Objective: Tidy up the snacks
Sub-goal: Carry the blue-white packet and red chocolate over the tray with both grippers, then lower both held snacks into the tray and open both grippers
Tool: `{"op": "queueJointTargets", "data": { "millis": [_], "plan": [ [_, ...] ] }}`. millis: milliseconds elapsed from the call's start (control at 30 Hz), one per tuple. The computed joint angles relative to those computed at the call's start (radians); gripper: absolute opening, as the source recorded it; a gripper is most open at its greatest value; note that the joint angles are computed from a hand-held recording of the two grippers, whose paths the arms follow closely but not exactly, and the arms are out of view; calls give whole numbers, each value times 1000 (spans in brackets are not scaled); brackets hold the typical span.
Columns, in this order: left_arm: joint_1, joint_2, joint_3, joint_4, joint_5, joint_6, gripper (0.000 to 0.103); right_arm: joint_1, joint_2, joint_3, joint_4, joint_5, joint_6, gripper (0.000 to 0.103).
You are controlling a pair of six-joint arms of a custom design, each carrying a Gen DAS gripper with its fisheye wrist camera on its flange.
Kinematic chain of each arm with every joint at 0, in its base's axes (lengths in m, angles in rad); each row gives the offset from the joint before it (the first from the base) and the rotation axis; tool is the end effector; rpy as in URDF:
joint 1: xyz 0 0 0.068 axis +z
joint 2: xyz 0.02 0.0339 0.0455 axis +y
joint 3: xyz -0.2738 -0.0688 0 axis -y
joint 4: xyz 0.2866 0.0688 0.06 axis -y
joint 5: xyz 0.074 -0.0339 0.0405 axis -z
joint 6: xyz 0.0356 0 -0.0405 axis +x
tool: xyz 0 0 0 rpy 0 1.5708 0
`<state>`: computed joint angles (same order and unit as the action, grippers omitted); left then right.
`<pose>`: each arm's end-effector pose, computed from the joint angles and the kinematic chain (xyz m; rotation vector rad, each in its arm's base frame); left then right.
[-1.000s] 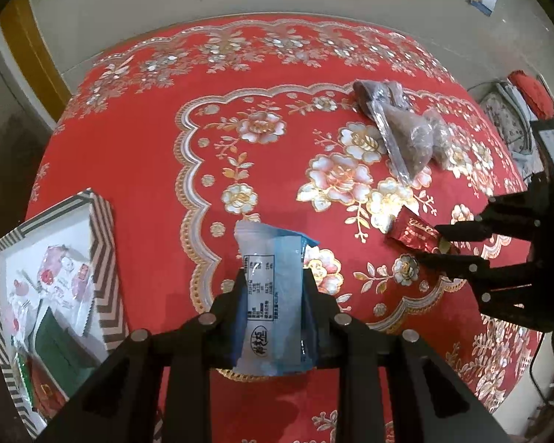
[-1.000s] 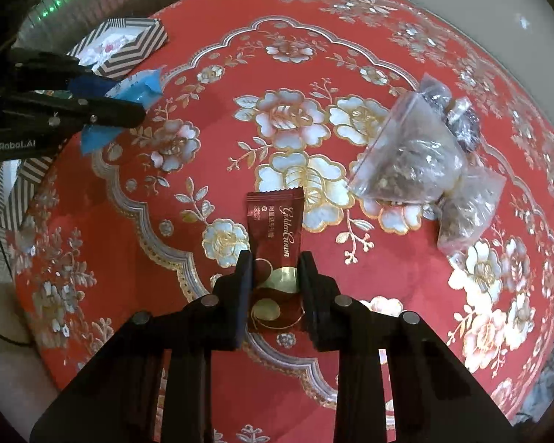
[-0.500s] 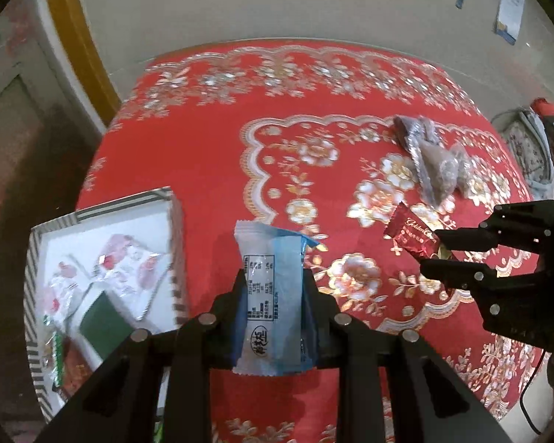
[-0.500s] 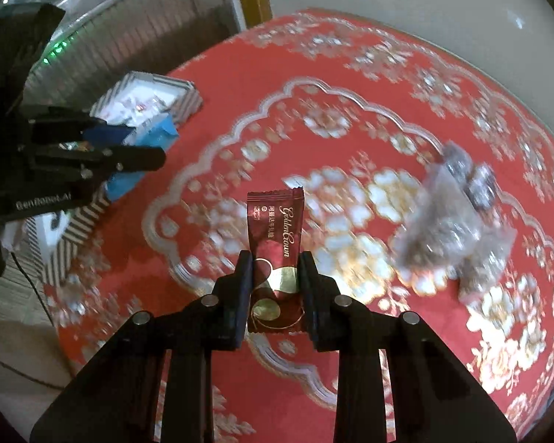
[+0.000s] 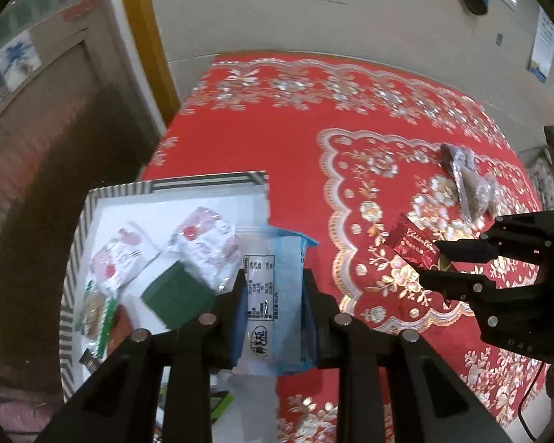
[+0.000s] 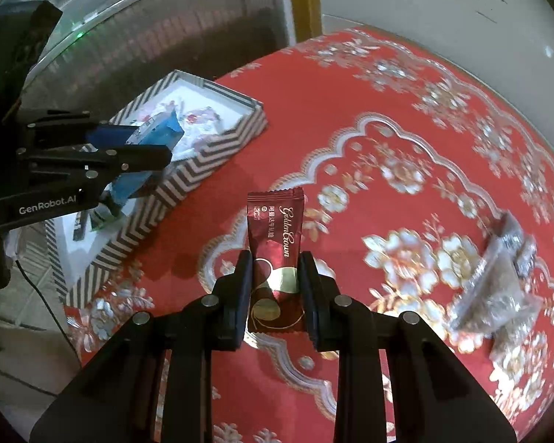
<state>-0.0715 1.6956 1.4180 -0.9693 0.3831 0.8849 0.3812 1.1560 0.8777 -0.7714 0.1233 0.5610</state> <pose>0.3783 -0.0404 0.2629 1.3087 2.3403 -0.3041 0.2394 0.0912 0.2482 0.2779 2.6031 0.1728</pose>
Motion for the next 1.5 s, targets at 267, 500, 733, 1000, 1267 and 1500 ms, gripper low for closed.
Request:
{"op": "queueJointTargets", "data": {
  "millis": [267,500,733,1000,1267,1500],
  "plan": [
    [71,39,49,-3,10,-10,28,29,119,113,17,-7,-39,24],
    [143,92,109,-8,6,-21,28,47,247,237,38,-28,-94,24],
    [210,150,168,-9,-4,-31,28,62,394,367,60,-68,-148,24],
    [252,198,213,-12,-12,-41,28,83,532,501,54,-101,-187,24],
    [268,228,236,-15,-24,-48,28,84,610,564,57,-142,-197,24],
    [268,246,239,-16,-42,-47,28,80,665,598,65,-178,-191,24]
  ]
}}
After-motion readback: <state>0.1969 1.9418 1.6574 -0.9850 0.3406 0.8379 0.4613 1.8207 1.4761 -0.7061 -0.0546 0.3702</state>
